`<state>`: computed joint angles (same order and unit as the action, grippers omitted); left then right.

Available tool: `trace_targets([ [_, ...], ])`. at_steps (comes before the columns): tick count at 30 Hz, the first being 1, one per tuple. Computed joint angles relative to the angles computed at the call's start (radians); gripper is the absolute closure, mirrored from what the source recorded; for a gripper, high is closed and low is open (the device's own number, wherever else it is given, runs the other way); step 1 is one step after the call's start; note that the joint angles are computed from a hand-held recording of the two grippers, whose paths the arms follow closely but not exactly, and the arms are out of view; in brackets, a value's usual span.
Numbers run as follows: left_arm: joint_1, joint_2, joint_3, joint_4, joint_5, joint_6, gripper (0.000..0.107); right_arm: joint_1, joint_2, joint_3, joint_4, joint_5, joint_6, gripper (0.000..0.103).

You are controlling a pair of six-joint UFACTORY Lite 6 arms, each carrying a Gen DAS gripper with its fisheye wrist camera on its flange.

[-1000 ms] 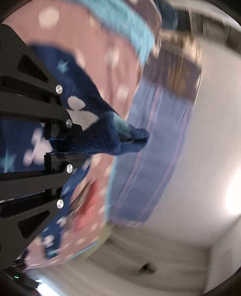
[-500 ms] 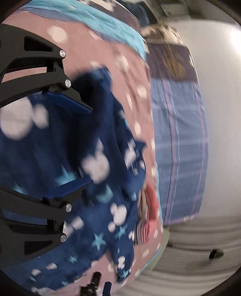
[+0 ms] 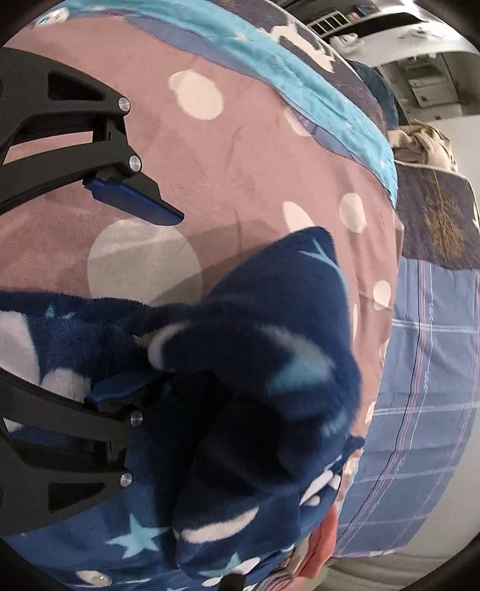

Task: Fold small clothes

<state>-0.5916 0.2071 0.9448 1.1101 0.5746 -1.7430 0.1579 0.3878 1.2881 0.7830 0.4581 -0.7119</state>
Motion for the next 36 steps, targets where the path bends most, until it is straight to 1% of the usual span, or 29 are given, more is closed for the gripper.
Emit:
trace_targets([
  [2, -0.01, -0.008, -0.018, 0.032, 0.011, -0.05, 0.031, 0.052, 0.089, 0.07, -0.103, -0.04, 0.144, 0.035],
  [3, -0.013, -0.012, -0.023, 0.04, 0.021, -0.064, 0.031, 0.069, 0.116, 0.097, -0.159, -0.057, 0.202, 0.044],
  [4, -0.018, -0.013, -0.028, 0.047, 0.029, -0.076, 0.031, 0.092, 0.116, 0.086, -0.193, -0.108, 0.217, 0.055],
  [5, -0.023, -0.015, -0.032, 0.057, 0.038, -0.092, 0.031, 0.104, 0.101, 0.055, -0.185, -0.161, 0.191, 0.072],
  [6, -0.026, -0.018, -0.039, 0.067, 0.042, -0.107, 0.031, 0.104, 0.051, 0.019, -0.135, -0.185, 0.124, 0.093],
  [8, -0.032, -0.034, -0.054, 0.083, 0.048, -0.131, 0.032, 0.056, -0.062, -0.041, 0.045, -0.149, -0.074, 0.097],
  [9, -0.039, -0.034, -0.053, 0.08, 0.051, -0.135, 0.032, 0.028, -0.152, -0.099, 0.091, -0.174, -0.133, 0.097],
  [10, -0.038, -0.035, -0.054, 0.08, 0.048, -0.136, 0.032, 0.009, -0.22, -0.144, 0.096, -0.214, -0.157, 0.097],
  [12, -0.039, -0.029, -0.048, 0.082, 0.052, -0.132, 0.032, -0.055, -0.334, -0.21, -0.013, -0.286, -0.097, 0.096],
  [13, -0.04, -0.025, -0.043, 0.083, 0.052, -0.125, 0.032, -0.104, -0.349, -0.221, -0.082, -0.301, -0.057, 0.096],
  [14, -0.049, -0.018, -0.036, 0.086, 0.048, -0.114, 0.032, -0.137, -0.328, -0.205, -0.109, -0.28, -0.048, 0.095],
  [15, -0.058, -0.006, -0.023, 0.081, 0.058, -0.096, 0.032, -0.199, -0.265, -0.165, -0.11, -0.219, -0.067, 0.093],
  [16, -0.069, 0.011, -0.002, 0.065, 0.079, -0.068, 0.034, -0.241, -0.196, -0.131, -0.136, -0.179, -0.044, 0.092],
  [17, -0.074, 0.018, 0.009, 0.063, 0.085, -0.045, 0.034, -0.272, -0.133, -0.112, -0.197, -0.173, 0.02, 0.091],
  [18, -0.076, 0.015, 0.011, 0.061, 0.084, -0.028, 0.034, -0.297, -0.1, -0.112, -0.217, -0.175, 0.043, 0.09],
  [19, -0.07, -0.002, 0.0, 0.06, 0.069, -0.007, 0.034, -0.328, -0.077, -0.12, -0.196, -0.174, 0.032, 0.087],
  [20, -0.067, -0.023, -0.017, 0.059, 0.055, 0.007, 0.035, -0.361, -0.081, -0.134, -0.133, -0.149, -0.021, 0.085],
  [22, -0.062, -0.083, -0.06, 0.038, 0.029, 0.058, 0.034, -0.42, -0.101, -0.156, 0.054, -0.078, -0.212, 0.083],
  [24, -0.077, -0.155, -0.107, 0.008, 0.035, 0.111, 0.035, -0.451, -0.16, -0.201, 0.147, -0.032, -0.339, 0.08],
  [26, -0.117, -0.249, -0.15, -0.007, 0.072, 0.135, 0.044, -0.455, -0.224, -0.246, 0.204, 0.012, -0.423, 0.08],
  [28, -0.139, -0.332, -0.17, -0.012, 0.083, 0.133, 0.078, -0.454, -0.267, -0.265, 0.281, 0.108, -0.525, 0.08],
  [29, -0.143, -0.372, -0.166, -0.014, 0.067, 0.119, 0.082, -0.435, -0.279, -0.274, 0.309, 0.14, -0.554, 0.08],
  [30, -0.142, -0.385, -0.149, -0.011, 0.046, 0.109, 0.084, -0.412, -0.29, -0.285, 0.322, 0.156, -0.568, 0.08],
  [31, -0.142, -0.365, -0.109, 0.005, 0.018, 0.098, 0.084, -0.377, -0.29, -0.293, 0.324, 0.142, -0.567, 0.08],
  [32, -0.143, -0.325, -0.068, 0.017, 0.002, 0.098, 0.084, -0.334, -0.28, -0.297, 0.289, 0.1, -0.527, 0.08],
  [33, -0.137, -0.262, -0.015, 0.026, -0.035, 0.103, 0.084, -0.293, -0.268, -0.296, 0.22, 0.062, -0.445, 0.08],
  [34, -0.118, -0.189, 0.037, 0.009, -0.102, 0.122, 0.084, -0.252, -0.217, -0.301, 0.181, 0.004, -0.396, 0.08],
  [35, -0.097, -0.111, 0.086, -0.039, -0.164, 0.166, 0.084, -0.234, -0.169, -0.308, 0.183, -0.032, -0.389, 0.081],
  [36, -0.089, -0.011, 0.152, -0.109, -0.185, 0.22, 0.084, -0.239, -0.147, -0.319, 0.227, -0.04, -0.424, 0.081],
])
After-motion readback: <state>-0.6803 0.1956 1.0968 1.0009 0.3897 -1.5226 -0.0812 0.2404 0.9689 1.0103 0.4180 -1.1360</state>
